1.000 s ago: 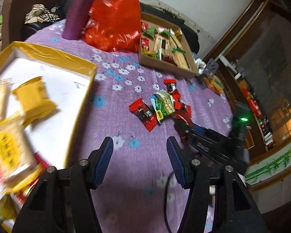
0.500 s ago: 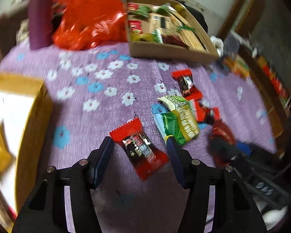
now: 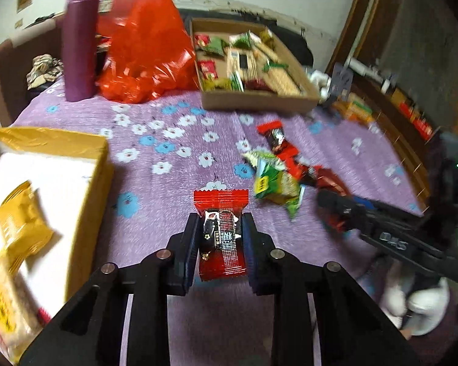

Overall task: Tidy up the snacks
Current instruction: 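Carry both candies over the white tray and release them inside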

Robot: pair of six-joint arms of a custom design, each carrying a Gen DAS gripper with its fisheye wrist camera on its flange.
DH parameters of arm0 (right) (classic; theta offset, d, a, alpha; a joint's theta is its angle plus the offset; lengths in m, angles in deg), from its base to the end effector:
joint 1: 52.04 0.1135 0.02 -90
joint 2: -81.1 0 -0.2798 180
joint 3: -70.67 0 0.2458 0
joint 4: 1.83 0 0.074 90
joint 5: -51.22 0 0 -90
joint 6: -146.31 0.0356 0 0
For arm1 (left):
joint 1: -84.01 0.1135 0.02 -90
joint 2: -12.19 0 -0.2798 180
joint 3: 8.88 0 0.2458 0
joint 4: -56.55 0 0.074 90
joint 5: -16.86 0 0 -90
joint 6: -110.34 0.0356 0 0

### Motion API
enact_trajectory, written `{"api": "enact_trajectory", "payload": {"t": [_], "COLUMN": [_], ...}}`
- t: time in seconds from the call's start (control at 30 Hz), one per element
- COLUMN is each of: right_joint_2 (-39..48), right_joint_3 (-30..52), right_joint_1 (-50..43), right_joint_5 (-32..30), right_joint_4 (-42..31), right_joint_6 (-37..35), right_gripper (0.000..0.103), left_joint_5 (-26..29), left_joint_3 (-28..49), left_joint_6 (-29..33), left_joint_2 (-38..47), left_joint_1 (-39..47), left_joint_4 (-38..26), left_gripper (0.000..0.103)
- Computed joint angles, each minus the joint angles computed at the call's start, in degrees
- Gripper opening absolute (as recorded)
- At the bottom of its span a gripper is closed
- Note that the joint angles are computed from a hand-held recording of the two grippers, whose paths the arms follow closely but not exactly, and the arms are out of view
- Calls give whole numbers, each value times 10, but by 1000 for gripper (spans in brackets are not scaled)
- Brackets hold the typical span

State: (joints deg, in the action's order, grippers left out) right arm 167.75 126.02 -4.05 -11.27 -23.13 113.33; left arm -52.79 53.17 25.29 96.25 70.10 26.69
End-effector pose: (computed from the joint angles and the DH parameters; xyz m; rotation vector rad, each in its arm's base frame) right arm 0.1981 0.1954 0.1813 0.3811 2.3397 0.2824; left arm 0.2739 -0.0806 0.2152 0.5536 2.4020 -0.5066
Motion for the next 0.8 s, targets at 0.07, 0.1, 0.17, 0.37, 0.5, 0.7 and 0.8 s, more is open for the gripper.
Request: {"api": "enact_trajectory", "payload": {"t": [0.07, 0.1, 0.17, 0.37, 0.5, 0.7, 0.8], "right_joint_2": [-1, -1, 3, 40, 64, 147, 210], "right_joint_3": [0, 1, 4, 41, 94, 253, 357], "right_joint_1": [6, 9, 15, 36, 55, 98, 115], "right_joint_5": [5, 8, 10, 22, 24, 18, 3], "right_joint_4": [1, 1, 1, -21, -55, -111, -146], "right_joint_6": [1, 1, 2, 5, 7, -37, -70], "right_gripper": [31, 31, 31, 31, 31, 30, 30], "left_joint_5": [30, 49, 89, 166, 184, 208, 217], "left_joint_3": [-8, -10, -18, -14, -6, 14, 24], "left_joint_6": [-3, -4, 0, 57, 95, 128, 139], "left_joint_2": [-27, -40, -70, -94, -65, 0, 23], "left_joint_1": [31, 52, 106, 294, 386, 473, 503], "left_joint_4": [-12, -21, -38, -81, -82, -73, -69], "left_gripper": [24, 24, 24, 24, 24, 24, 24]}}
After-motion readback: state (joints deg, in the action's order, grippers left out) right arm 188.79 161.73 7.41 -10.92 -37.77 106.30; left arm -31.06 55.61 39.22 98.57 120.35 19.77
